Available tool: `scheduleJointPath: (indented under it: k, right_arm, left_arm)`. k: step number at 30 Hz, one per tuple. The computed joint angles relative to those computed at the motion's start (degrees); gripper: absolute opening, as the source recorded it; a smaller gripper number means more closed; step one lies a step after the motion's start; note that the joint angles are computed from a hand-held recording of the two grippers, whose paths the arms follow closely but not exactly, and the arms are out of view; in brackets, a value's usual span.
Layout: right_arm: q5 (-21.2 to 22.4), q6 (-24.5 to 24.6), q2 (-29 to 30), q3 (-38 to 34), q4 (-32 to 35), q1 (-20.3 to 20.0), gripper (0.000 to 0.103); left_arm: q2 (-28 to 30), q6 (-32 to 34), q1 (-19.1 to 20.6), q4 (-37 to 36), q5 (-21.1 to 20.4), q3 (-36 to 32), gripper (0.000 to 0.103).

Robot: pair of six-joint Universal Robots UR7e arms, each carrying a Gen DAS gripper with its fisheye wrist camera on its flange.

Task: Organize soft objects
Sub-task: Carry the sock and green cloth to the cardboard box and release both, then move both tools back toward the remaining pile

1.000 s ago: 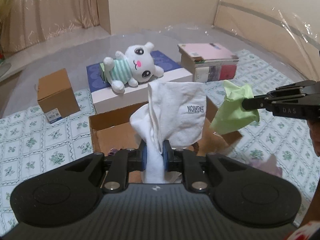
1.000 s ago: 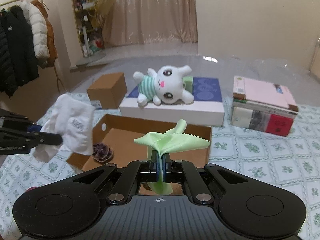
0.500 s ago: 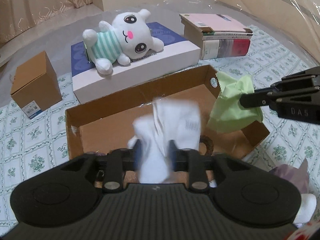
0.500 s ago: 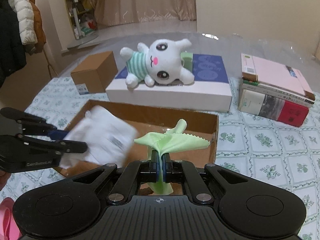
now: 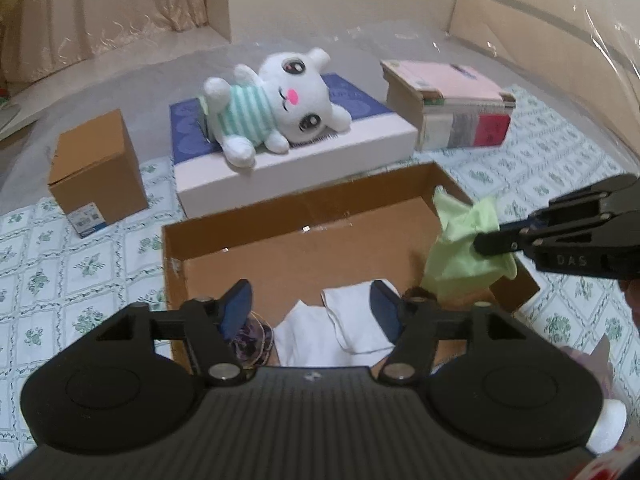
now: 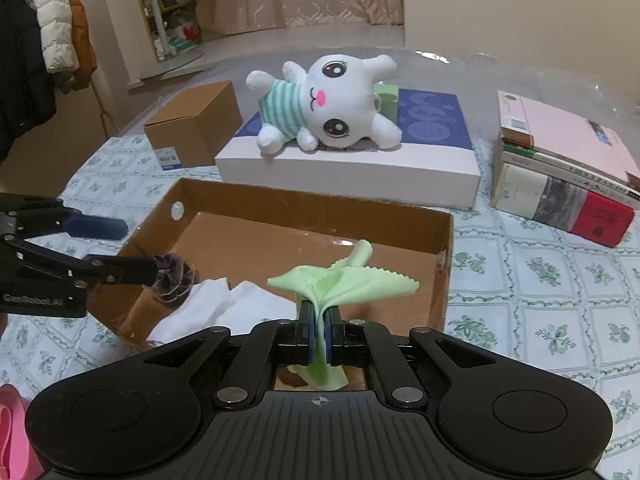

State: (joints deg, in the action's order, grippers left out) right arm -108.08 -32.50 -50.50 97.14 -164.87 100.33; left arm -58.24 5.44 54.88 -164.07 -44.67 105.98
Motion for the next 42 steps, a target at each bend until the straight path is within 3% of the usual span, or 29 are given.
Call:
scheduleJointPath:
  k: [1,3,4,5,12,17,21,27,30,39,42]
  right_arm:
    - [-0.1,-0.1,0.0,0.1,-0.3,0.0,0.007]
    - [0.1,0.0,-0.2,0.4,-0.9,0.0,0.027]
    - [0.4,0.3,-0.5,0.7,-1.3,0.0,0.049]
    - [0.9,0.8,-1.0,1.2,-1.8,-0.1,0.058]
    - [1.8,1.9,-5.8,5.1,-2.6,1.3,0.059]
    - [2.8,2.9,-11.6,11.2,-5.0,2.9,0.059]
    - [3.8,2.2,-16.9,17.4,-7.7,4.2,0.059]
    - [5.0,0.1,-24.2,27.0,-12.5,5.4,0.059]
    - [5.5,-0.9,-27.6,31.6,-15.0,5.3,0.059]
    - [6.7,-0.2,-35.0,43.2,-22.2,2.8,0.060]
    - [6.3,-0.7,-36.6,46.4,-24.3,2.2,0.060]
  left_arm:
    - [-0.3,0.0,-0.2,-0.8,0.2,0.4,0.066]
    - [-1.1,-0.2,-0.7,-1.7,0.6,1.3,0.067]
    - [-1.5,-0.3,-0.9,-1.9,0.8,1.7,0.067]
    - [-2.0,-0.5,-1.3,-2.2,0.8,2.2,0.068]
    - [-7.6,-3.6,-5.0,-3.9,2.6,7.7,0.068]
    - [-13.2,-7.1,-10.0,-5.3,7.1,14.0,0.071]
    - [-18.6,-12.8,-14.7,-3.2,10.0,19.9,0.077]
    - [-26.0,-24.7,-22.7,3.2,16.0,29.0,0.077]
    - [-29.8,-32.5,-27.4,8.4,18.5,33.6,0.077]
    - [-40.2,-67.6,-38.8,42.4,19.8,40.3,0.077]
    - [-41.5,-76.4,-41.5,49.9,19.2,41.2,0.077]
